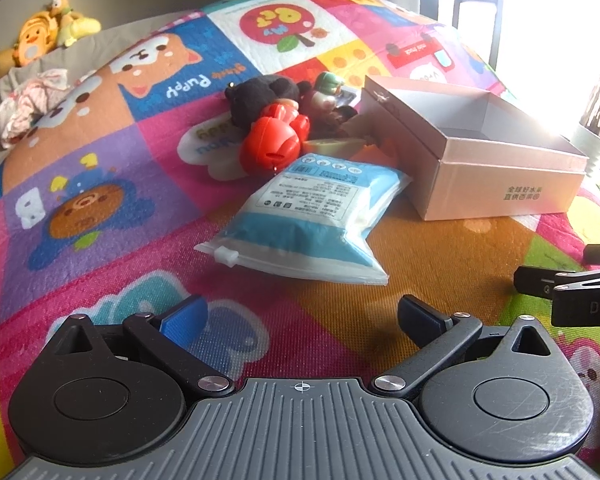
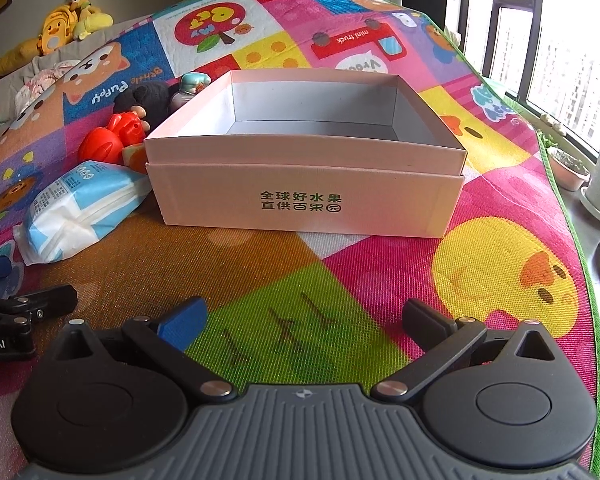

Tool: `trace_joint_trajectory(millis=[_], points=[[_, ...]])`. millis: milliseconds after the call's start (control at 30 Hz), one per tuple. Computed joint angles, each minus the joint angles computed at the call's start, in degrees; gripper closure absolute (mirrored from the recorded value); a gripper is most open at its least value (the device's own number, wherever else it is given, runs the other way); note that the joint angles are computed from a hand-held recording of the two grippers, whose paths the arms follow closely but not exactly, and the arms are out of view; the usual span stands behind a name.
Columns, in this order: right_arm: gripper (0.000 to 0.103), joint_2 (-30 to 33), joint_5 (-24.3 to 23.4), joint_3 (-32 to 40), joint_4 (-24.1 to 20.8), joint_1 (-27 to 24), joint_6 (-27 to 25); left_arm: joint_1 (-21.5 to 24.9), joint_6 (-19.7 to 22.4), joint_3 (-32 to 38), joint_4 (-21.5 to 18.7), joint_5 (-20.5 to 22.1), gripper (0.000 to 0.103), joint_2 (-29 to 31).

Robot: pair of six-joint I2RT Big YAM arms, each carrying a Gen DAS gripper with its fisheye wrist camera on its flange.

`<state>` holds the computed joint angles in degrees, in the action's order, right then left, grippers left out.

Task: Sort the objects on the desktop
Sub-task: 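Reach the right gripper to the orange cup and grasp it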

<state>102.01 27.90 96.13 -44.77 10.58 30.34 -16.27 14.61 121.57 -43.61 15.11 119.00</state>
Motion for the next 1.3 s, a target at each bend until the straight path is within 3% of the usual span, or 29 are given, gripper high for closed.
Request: trace_joint_trajectory(millis=[100,167,267,333,467,533,633,700,733,767,833,933,1000,1100,1233,1300], points=[[0.000,0.0,0.0,0.0,0.0,0.0,0.0,-0.6,3.1,-7.0,11.6,-0.8,0.000,-3.6],[0.000,-0.1,-0.1,-0.2,0.1,0.0,0.0,-1.3,7.6,-8.6,16.3,-2.6,0.000,-4.1],[0.000,-0.2,-0.7,-0.4,0.3,-0.2,0.0,-2.1,12.8,-2.3,12.0,-5.4,0.000,-0.4],[0.000,-0.3,-1.3,-0.3,0.2,-0.4,-0.4,-2.2,13.4,1.0,11.8,-9.1,0.000,1.8],[0.000,-0.1,-1.1,0.0,-0.1,-0.3,-0.9,-1.0,10.5,4.9,15.8,-19.8,0.000,5.1],[0.000,-0.1,-1.0,0.1,0.1,-0.3,-1.4,0.4,7.0,10.2,12.1,-22.8,0.000,7.8],[0.000,-0.2,-4.1,-0.3,2.6,-0.3,-6.0,3.5,-1.0,17.0,3.3,-16.6,0.000,10.3],[0.000,-0.6,-1.2,-1.3,8.2,1.3,-13.0,5.1,-3.6,16.1,1.1,-10.6,0.000,9.3],[0.004,-0.6,1.2,-1.6,11.6,2.5,-18.2,5.6,-4.1,14.7,0.8,-8.3,0.000,8.4],[0.015,-0.1,3.3,-1.1,15.2,3.9,-25.5,6.0,-4.4,13.3,0.9,-6.5,0.000,7.6],[0.034,2.3,6.4,2.3,18.1,5.7,-36.4,6.4,-4.8,9.6,2.2,-3.8,0.000,5.8],[0.056,9.0,7.9,12.9,14.3,6.3,-45.9,6.6,-5.4,6.5,3.3,-1.6,0.000,4.5],[0.059,14.8,8.6,22.0,8.5,6.1,-48.6,6.6,-5.8,4.5,5.7,-1.7,0.000,3.6],[0.063,22.3,9.7,33.9,-0.4,5.6,-48.4,6.6,-5.8,3.4,6.8,-1.3,0.000,3.1],[0.081,26.6,10.9,39.9,-3.9,5.7,-50.7,6.8,-6.2,3.5,6.7,-0.5,0.000,3.1],[0.082,24.9,9.6,37.7,-2.9,6.0,-49.9,6.9,-6.8,3.6,6.7,-0.3,0.000,3.2]])
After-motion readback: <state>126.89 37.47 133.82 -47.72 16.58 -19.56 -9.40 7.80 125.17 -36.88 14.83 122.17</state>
